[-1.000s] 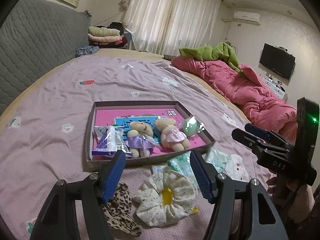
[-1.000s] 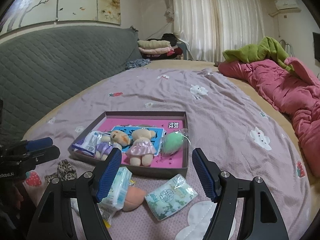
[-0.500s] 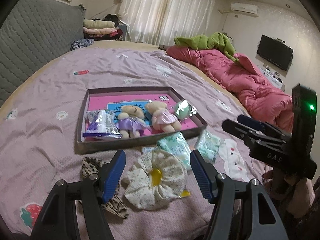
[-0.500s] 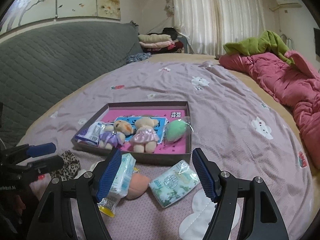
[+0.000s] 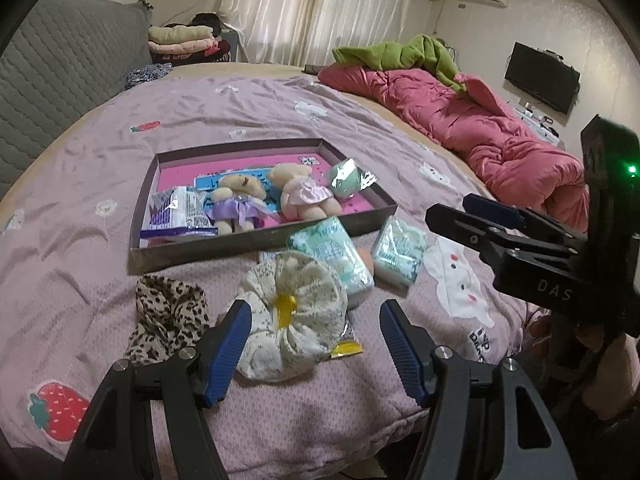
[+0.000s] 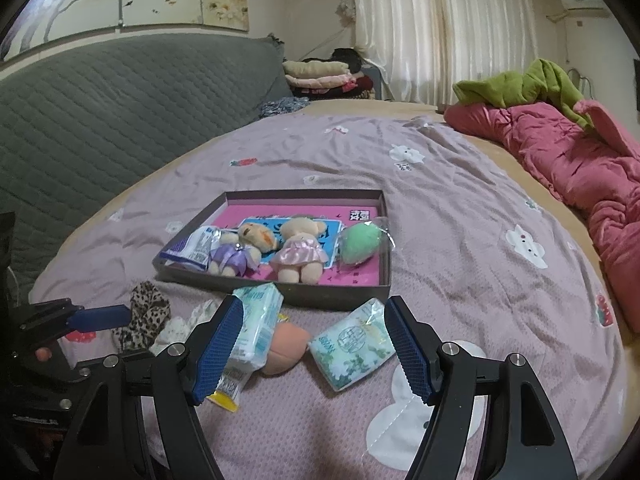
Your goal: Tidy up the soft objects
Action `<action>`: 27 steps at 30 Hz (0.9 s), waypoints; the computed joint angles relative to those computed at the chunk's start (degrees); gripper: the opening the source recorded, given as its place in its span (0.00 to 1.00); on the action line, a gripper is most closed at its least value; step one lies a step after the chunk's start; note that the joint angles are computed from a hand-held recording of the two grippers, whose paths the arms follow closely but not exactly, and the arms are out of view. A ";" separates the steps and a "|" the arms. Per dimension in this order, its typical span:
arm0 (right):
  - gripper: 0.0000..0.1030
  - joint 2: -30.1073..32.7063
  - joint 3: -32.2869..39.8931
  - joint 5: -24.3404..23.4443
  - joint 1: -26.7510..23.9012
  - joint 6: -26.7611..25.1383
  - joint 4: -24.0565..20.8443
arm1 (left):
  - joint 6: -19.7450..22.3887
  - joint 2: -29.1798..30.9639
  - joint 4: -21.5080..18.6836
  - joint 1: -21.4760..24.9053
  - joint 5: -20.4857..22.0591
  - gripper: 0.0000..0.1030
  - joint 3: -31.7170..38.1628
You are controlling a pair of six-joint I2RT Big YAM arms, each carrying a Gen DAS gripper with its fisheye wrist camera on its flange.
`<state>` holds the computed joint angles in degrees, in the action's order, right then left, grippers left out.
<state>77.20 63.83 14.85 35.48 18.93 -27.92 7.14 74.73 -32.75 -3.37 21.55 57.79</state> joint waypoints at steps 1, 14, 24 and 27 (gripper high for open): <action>0.72 0.01 -0.04 -0.12 0.11 -0.05 -0.05 | 0.09 0.14 -0.24 -0.18 -0.56 0.64 0.02; 0.72 2.07 0.75 -3.02 0.36 -0.87 -0.67 | 2.88 3.89 -1.44 -2.51 -6.87 0.64 -0.09; 0.72 7.76 4.52 -5.09 1.19 -4.08 -2.71 | 1.09 7.32 0.82 -2.76 -11.17 0.64 1.04; 0.72 9.86 6.05 -5.52 1.23 -4.87 -2.94 | 0.44 8.08 0.87 -1.96 -10.56 0.64 1.88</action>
<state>87.06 69.88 9.34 36.72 14.06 -30.87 7.58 82.81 -31.89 -5.33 10.98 59.68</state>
